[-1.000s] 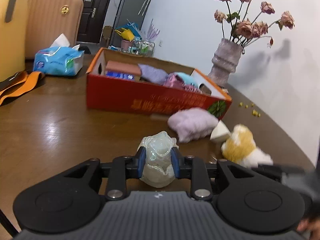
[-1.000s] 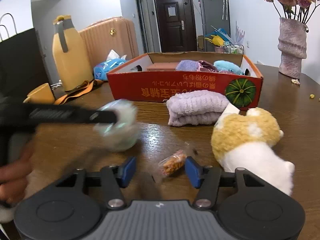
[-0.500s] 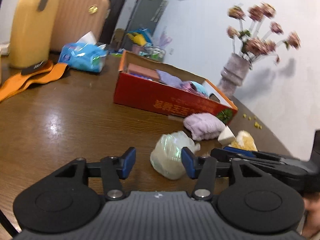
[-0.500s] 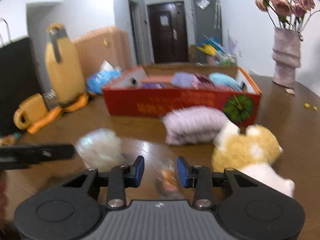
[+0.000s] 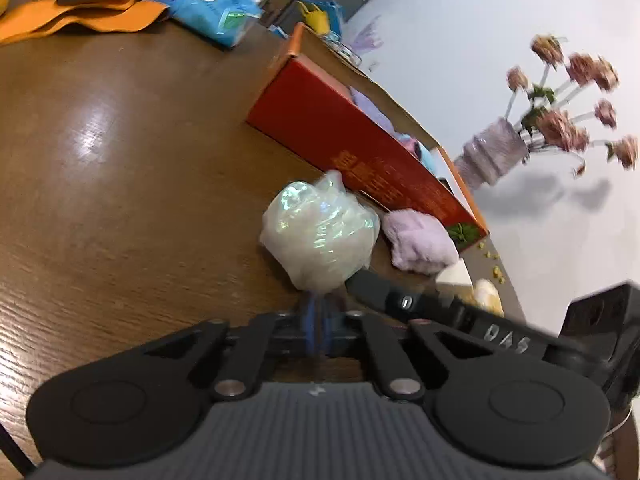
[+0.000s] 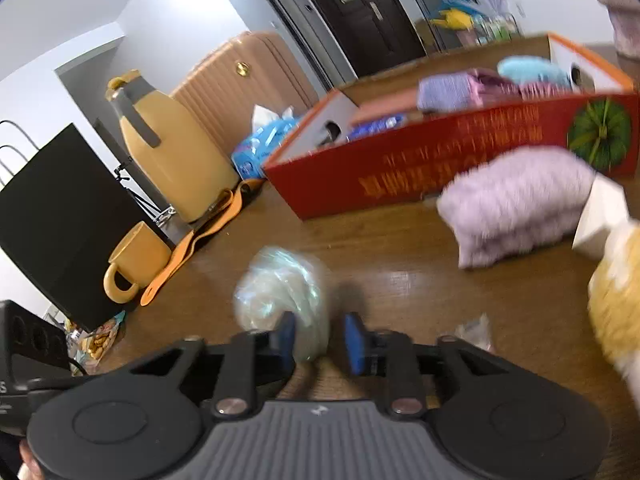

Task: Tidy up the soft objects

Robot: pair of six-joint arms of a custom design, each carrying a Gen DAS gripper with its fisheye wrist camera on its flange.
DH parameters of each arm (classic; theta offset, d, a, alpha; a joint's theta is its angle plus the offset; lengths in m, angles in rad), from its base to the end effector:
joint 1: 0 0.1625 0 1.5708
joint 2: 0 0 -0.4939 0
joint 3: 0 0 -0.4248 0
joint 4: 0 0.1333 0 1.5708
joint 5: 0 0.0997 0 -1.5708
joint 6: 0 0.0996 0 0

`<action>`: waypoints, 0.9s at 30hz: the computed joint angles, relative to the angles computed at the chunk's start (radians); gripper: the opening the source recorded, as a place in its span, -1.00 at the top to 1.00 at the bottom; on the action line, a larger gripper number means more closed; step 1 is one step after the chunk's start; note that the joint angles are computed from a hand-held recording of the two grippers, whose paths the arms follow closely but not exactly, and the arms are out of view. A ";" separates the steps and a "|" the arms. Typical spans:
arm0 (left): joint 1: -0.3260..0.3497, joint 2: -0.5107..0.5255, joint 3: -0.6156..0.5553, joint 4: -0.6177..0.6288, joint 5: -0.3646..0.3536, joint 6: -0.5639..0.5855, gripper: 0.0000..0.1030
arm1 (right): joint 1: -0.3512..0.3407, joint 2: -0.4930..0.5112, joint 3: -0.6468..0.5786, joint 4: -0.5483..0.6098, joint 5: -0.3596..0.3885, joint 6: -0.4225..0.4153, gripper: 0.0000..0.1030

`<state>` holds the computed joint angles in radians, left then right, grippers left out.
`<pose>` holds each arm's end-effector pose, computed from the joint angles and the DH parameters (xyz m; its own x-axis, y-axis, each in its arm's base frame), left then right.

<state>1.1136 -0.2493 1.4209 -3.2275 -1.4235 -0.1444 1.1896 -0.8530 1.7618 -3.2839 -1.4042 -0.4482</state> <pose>-0.2107 -0.7633 -0.1477 -0.9644 0.2571 -0.0614 0.2544 0.8395 -0.4801 -0.1310 -0.7295 0.2032 -0.9768 -0.0483 0.2085 -0.1834 0.6912 -0.6990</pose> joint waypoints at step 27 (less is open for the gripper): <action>0.047 -0.005 -0.079 0.012 -0.064 0.130 0.61 | -0.001 0.076 -0.105 0.013 0.138 0.164 0.40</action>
<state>1.1608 -0.2542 1.3421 -3.2159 -1.4876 -0.0147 1.1881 -0.7769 1.6566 -3.2714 -1.2658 -0.2838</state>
